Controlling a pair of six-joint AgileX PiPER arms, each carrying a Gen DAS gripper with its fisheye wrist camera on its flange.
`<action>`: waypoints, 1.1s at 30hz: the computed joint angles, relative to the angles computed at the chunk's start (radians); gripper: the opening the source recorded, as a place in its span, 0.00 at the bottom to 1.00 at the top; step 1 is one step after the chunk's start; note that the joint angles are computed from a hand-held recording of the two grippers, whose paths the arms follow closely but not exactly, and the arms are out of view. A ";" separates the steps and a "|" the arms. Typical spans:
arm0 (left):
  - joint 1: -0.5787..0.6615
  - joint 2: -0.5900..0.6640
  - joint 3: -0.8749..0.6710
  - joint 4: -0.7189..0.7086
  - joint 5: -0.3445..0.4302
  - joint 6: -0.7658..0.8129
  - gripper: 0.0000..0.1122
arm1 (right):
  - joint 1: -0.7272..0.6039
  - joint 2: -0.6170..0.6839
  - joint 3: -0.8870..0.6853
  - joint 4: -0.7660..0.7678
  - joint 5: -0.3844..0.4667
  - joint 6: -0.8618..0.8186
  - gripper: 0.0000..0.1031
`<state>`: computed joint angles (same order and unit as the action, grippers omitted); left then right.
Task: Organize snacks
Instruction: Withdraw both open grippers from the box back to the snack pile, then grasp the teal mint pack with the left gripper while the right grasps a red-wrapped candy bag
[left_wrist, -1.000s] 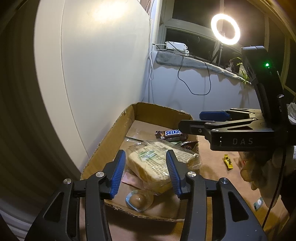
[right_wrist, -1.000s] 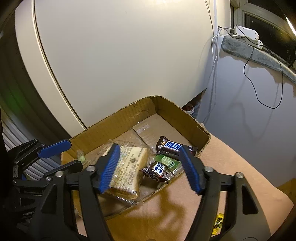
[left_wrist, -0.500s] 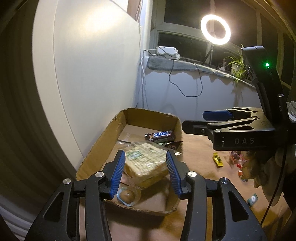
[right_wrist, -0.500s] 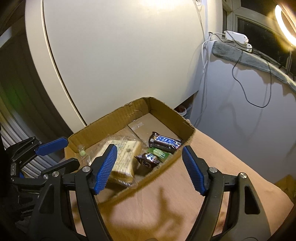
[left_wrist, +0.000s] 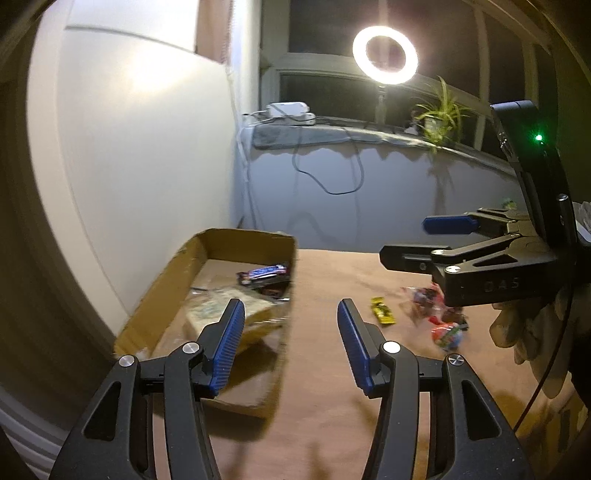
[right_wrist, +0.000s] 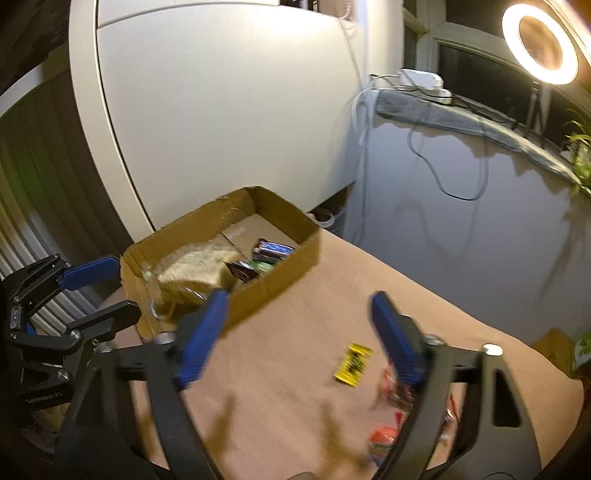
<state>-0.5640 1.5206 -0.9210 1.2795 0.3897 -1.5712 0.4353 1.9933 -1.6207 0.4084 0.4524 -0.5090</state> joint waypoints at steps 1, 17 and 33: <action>-0.014 0.004 -0.005 -0.002 0.007 0.001 0.46 | -0.009 -0.020 0.034 0.017 -0.021 -0.021 0.91; -0.210 0.136 -0.137 -0.118 0.008 0.112 0.50 | -0.263 -0.236 0.426 0.366 -0.123 -0.436 0.92; -0.198 0.332 -0.279 -0.956 -0.134 0.930 0.48 | -0.466 -0.137 0.478 0.615 -0.001 -0.706 0.92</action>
<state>-0.7618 1.8531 -1.1996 0.3240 0.2558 -0.6411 -0.0309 1.8560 -1.1430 1.0238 0.4509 -1.2146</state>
